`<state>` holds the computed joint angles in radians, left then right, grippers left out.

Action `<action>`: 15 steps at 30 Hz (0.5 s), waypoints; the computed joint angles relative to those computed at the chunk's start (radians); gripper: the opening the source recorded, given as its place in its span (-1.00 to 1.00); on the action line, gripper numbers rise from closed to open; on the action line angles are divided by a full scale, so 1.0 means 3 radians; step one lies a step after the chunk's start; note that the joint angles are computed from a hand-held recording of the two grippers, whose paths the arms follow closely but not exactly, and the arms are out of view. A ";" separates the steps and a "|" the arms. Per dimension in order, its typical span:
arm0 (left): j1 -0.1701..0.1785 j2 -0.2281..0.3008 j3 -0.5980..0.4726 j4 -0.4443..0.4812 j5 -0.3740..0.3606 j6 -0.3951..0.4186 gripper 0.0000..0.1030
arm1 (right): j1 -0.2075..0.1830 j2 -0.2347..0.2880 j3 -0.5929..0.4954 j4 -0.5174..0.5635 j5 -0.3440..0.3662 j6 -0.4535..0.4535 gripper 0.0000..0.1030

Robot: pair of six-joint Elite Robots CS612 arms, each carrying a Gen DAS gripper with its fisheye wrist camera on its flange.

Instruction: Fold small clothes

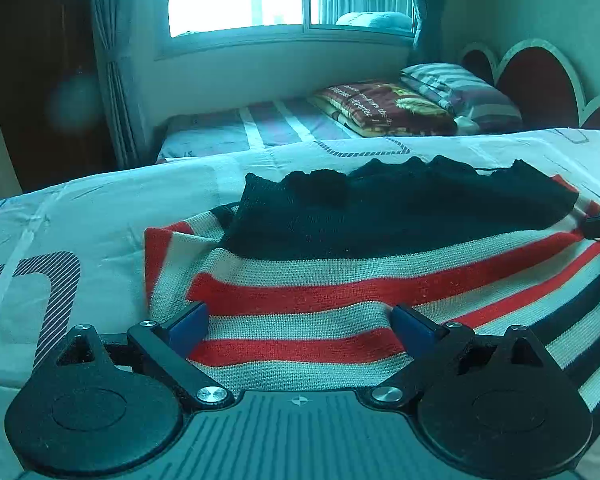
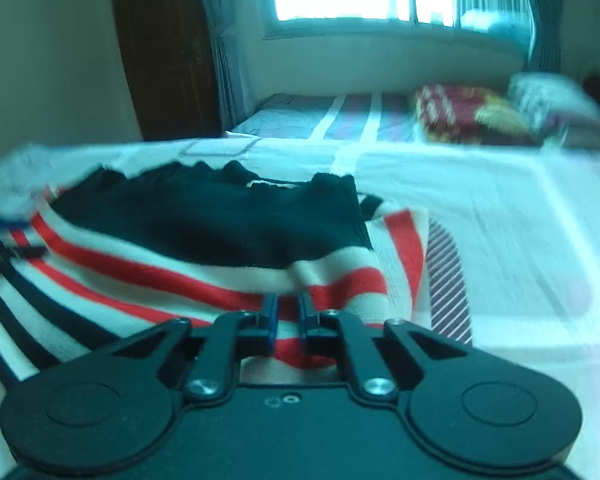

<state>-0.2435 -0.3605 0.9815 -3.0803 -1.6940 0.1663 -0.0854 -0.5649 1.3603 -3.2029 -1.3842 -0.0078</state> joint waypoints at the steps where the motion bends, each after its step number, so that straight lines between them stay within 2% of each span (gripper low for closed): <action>1: -0.0018 -0.0006 -0.0018 0.0051 0.0062 0.0020 0.90 | 0.0005 -0.0015 -0.0017 0.0074 -0.0013 -0.0040 -0.85; 3: -0.0055 -0.0014 -0.0037 -0.0019 0.0165 0.0088 0.89 | 0.0028 -0.0023 -0.0042 0.0021 -0.0056 -0.0026 -0.67; 4: -0.0069 0.0009 -0.0079 -0.0111 0.0146 0.0147 0.89 | 0.0047 -0.0003 -0.0060 -0.0110 -0.0132 0.0025 -0.17; 5: -0.0084 0.0036 -0.0145 -0.0125 0.0105 0.0176 0.90 | 0.0067 0.0046 -0.0129 -0.0196 -0.0202 0.0064 0.00; 7: -0.0123 0.0115 -0.0364 0.0023 0.0099 0.0164 0.90 | 0.0123 0.0168 -0.0384 -0.0037 -0.0289 0.0146 -0.04; 10: -0.0174 0.0296 -0.0795 0.0474 0.0057 0.0058 0.90 | 0.0156 0.0311 -0.0691 0.0241 -0.0187 0.0178 -0.11; 12: -0.0198 0.0371 -0.0956 0.0746 0.0138 0.0082 0.90 | 0.0194 0.0371 -0.0805 0.0398 -0.0228 -0.0035 -0.08; 13: -0.0190 0.0410 -0.1005 0.0766 0.0172 0.0095 0.90 | 0.0204 0.0391 -0.0824 0.0409 -0.0300 -0.0306 -0.08; 14: -0.0157 0.0440 -0.1048 0.0785 0.0117 -0.0001 0.90 | 0.0198 0.0401 -0.0814 0.0369 -0.0328 -0.0442 -0.07; 15: -0.0120 0.0446 -0.1045 0.0757 0.0047 -0.0138 0.90 | 0.0167 0.0393 -0.0793 0.0353 -0.0334 -0.0439 -0.06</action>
<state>-0.2793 -0.2266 0.6681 -2.8531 -1.6797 0.1250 -0.0352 -0.4471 1.1224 -3.0971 -1.4845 -0.1395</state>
